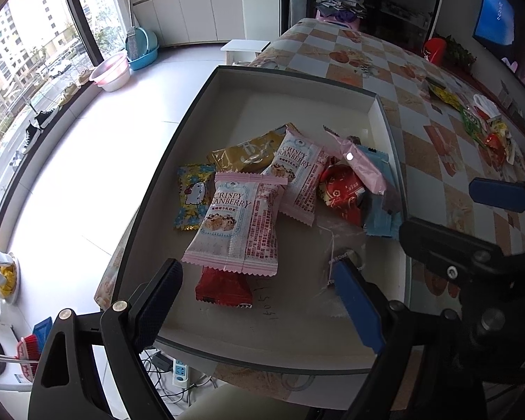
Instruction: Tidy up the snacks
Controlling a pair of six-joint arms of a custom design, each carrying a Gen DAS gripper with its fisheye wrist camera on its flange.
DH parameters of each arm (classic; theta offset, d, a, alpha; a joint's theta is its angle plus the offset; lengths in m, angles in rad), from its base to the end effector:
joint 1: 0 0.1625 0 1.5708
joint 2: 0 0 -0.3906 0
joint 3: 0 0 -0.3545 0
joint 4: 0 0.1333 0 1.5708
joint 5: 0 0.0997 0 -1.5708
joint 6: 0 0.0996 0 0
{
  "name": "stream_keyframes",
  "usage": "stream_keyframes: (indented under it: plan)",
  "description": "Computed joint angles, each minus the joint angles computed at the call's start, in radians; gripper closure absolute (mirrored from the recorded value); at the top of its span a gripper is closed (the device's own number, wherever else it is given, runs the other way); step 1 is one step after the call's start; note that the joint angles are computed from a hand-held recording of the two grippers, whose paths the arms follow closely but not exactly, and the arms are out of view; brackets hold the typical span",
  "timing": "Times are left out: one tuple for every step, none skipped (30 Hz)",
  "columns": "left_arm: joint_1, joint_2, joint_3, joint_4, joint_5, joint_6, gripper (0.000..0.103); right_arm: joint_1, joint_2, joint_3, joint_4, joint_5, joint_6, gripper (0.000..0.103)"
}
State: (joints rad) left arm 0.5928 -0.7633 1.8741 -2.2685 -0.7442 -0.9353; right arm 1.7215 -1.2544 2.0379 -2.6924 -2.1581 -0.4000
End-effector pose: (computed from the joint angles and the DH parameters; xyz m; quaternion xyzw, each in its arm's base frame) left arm -0.3025 -0.4528 0.0131 0.1015 0.8944 -0.2130 0.3800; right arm 0.1514 -0.4769 0.2384 0.2097 -0.9212 0.1243 0.3031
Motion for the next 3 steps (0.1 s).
stream_keyframes:
  plan:
    - [-0.002, -0.004, 0.010, -0.022, 0.008, 0.003, 0.012, 0.000, 0.000, 0.000, -0.001, 0.001, 0.000, 0.010]
    - [-0.003, -0.008, 0.015, -0.034, 0.011, 0.006, 0.012, 0.000, 0.000, 0.001, -0.002, 0.001, 0.001, 0.010]
    - [-0.002, -0.010, 0.016, -0.035, 0.012, 0.005, 0.012, 0.001, -0.001, 0.003, -0.002, 0.000, 0.001, 0.010]
